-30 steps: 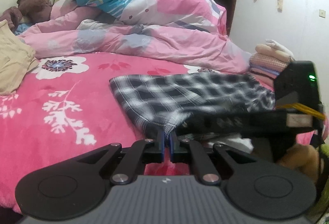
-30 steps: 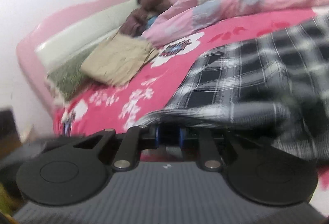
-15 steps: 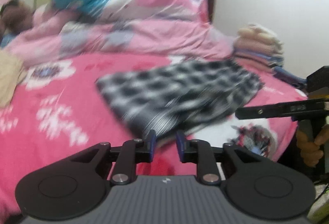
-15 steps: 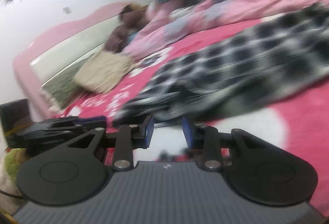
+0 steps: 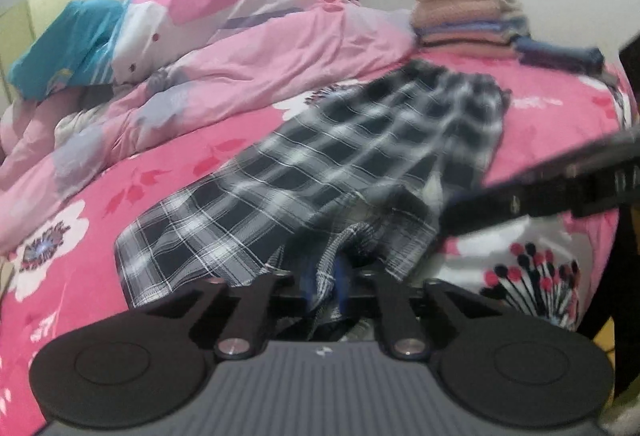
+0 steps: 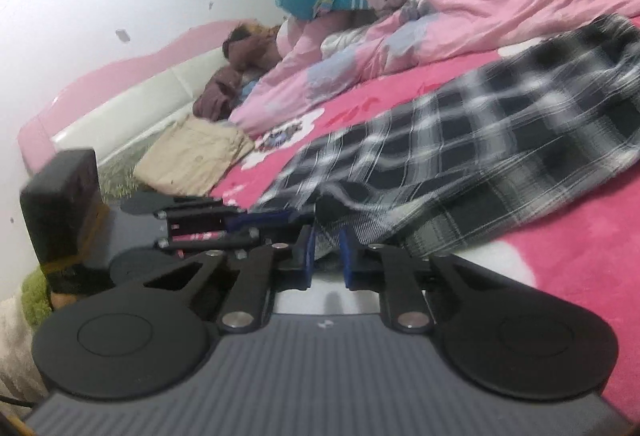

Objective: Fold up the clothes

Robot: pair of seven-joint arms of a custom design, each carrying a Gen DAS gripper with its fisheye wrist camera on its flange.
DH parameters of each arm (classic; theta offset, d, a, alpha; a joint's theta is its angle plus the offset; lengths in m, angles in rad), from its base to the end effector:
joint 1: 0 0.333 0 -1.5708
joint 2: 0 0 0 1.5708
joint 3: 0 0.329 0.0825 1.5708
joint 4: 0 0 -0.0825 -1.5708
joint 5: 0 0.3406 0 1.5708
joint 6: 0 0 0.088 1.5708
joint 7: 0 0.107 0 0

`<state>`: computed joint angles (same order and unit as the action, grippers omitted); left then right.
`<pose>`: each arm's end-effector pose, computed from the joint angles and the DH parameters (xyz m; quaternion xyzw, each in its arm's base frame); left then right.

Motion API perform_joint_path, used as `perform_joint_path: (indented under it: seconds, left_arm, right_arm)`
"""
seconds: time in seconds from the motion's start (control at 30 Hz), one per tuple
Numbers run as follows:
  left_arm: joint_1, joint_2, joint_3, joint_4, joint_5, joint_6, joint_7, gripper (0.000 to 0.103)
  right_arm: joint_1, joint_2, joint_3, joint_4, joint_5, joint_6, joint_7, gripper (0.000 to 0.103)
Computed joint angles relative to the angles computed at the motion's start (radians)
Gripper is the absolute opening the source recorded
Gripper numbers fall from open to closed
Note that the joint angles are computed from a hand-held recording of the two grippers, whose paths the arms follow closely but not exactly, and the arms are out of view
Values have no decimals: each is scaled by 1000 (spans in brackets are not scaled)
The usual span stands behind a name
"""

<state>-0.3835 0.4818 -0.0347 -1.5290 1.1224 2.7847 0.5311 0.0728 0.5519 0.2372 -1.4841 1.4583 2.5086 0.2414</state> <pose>0.6214 -0.3151 0.4786 -0.5235 0.7046 -0.3015 0.3723 0.6858 0.1728 0.4367 -0.6984 0.4250 -0.0054 0.5758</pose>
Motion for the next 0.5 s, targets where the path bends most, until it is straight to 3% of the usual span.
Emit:
perform_joint_path:
  seconds: [0.13, 0.23, 0.3, 0.4, 0.5]
  left_arm:
    - [-41, -32, 63, -27, 183, 52, -215, 3]
    - [-41, -55, 64, -43, 328, 87, -354, 3]
    - [-25, -58, 43, -47, 353, 88, -372, 3]
    - [-4, -61, 26, -52, 399, 97, -431, 3]
    - [13, -66, 17, -52, 478, 122, -515, 3]
  right_arm:
    - [47, 63, -11, 91, -107, 26, 133, 6]
    - [68, 121, 10, 169, -133, 82, 199, 6]
    - [59, 153, 44, 201, -104, 117, 216, 6]
    - [10, 132, 90, 158, -43, 94, 185, 7]
    - [-11, 89, 84, 96, -38, 23, 175, 8]
